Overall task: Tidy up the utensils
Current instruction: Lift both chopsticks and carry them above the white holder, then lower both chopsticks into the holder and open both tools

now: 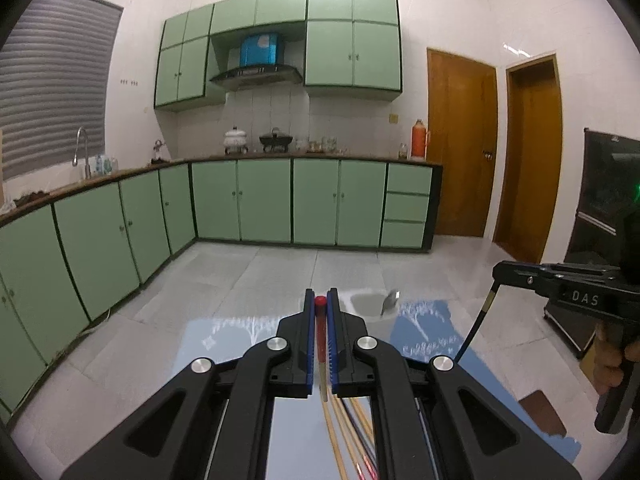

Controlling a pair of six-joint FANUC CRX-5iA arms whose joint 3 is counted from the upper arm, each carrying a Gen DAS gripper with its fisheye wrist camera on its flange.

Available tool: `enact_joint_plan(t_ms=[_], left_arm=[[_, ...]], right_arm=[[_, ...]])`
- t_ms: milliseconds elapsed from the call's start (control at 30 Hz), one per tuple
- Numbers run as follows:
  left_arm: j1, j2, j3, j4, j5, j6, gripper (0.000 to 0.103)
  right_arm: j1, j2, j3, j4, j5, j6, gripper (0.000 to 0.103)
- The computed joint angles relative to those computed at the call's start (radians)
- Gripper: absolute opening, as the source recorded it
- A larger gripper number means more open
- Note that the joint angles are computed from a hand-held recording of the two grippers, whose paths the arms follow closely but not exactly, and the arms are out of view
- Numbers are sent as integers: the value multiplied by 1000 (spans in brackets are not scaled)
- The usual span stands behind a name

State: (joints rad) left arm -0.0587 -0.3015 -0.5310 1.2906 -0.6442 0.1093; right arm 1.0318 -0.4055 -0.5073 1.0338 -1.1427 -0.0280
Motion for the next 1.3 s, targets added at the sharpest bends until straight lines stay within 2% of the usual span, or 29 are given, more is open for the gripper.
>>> enact_joint_plan(t_ms=[200,333,500,700,900,1000,1200,1267,1300], left_arm=[[-75,38,70,129,61,-75,6],[-138,89,129,191,119,-115,6],[-178,163,190,182,163,-114,6],[-202,254,239,133,190,-65,6],[-195,314,270,11,186,25,6],[-182,321,270,-28,179,65,6],[-164,304,259,-29,161,77,21],[-158,281,237,-11,162,63,34],[-153,271,227,-5,161,60,37]], right_arm=[[-89,19,64,66,42,72,6],[-189,46,103,113,120,89,6],[-301,101,135,154,184,96,6],[-412,162,132,119,288,95,6],[-433,190,113,43,338,122,6],[-428,186,97,44,343,111,10],[-398,144,58,78,317,50,17],[-370,114,29,106,292,11,25],[-352,101,14,121,274,-10,27]])
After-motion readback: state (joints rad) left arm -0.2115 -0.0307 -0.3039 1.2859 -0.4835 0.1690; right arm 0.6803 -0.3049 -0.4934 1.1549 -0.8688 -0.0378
